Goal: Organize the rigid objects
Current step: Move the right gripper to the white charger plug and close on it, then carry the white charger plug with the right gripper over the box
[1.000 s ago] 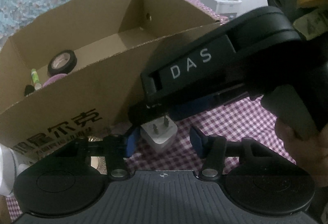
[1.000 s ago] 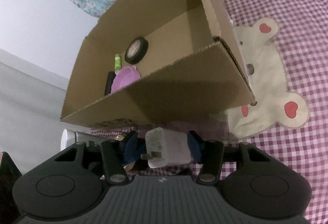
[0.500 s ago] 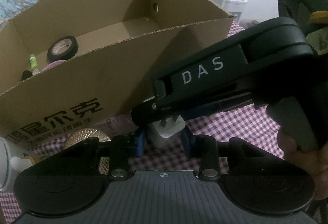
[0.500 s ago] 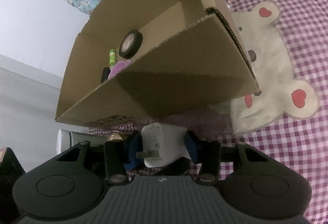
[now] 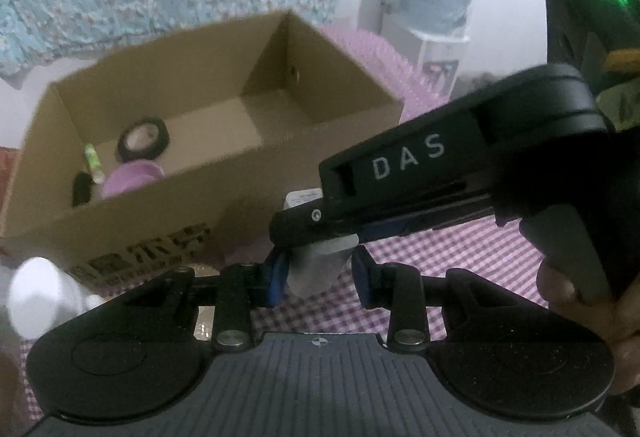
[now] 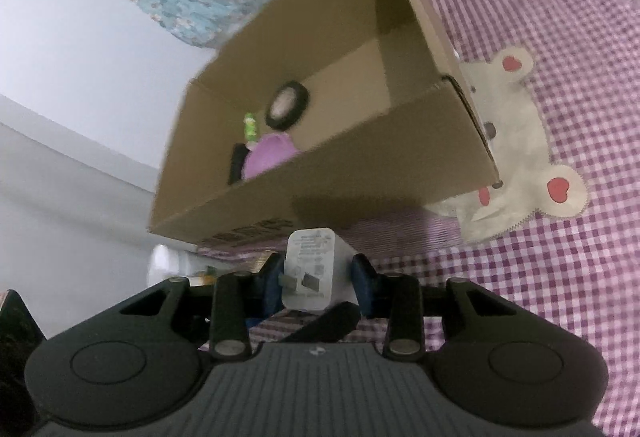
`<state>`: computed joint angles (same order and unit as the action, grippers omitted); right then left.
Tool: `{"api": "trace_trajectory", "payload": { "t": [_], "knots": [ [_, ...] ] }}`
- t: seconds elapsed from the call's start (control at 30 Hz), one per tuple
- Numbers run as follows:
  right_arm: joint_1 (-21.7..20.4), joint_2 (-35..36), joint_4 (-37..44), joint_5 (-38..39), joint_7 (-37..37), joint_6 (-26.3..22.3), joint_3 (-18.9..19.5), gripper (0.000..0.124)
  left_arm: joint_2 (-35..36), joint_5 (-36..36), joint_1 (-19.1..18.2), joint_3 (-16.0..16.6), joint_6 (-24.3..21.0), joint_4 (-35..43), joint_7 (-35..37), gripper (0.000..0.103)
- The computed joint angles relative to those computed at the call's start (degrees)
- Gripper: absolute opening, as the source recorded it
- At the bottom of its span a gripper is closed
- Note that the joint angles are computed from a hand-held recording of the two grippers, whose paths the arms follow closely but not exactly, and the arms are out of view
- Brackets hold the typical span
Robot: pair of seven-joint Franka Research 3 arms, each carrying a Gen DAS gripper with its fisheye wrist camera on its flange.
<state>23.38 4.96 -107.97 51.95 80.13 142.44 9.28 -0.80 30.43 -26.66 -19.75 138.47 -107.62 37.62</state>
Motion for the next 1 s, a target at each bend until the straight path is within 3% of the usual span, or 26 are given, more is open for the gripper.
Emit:
{"api": "trace_trajectory", "payload": {
  "t": [0.33,0.6,0.73,0.9,1.0],
  "knots": [
    [1.55,-5.66,-0.12,-0.58,-1.47,2.92,-0.35,0.040,-2.48,8.20,0.10,-1.03,-2.26,2.97,-3.91,0.033],
    [2.08,0.27,12.08,-4.45,-1.89,1.88,0.04,0.040,-0.16,11.01,1.56,-0.04,-4.56,8.90,-5.73,0.033],
    [1.43,8.04,22.11,-8.72,1.57,-2.50,0.37,0.040,2.93,6.78,2.48,1.67,-4.02,11.27,-5.80,0.033],
    [0.44,19.74,36.20,-14.54,8.74,-11.36,0.50,0.040,6.93,-2.05,4.01,3.55,-2.91,13.06,-3.80,0.033],
    [0.11,23.87,40.74,-17.24,10.84,-14.74,0.82,0.040,9.44,-4.21,4.13,4.17,-3.76,14.79,-2.91,0.033]
  ]
}}
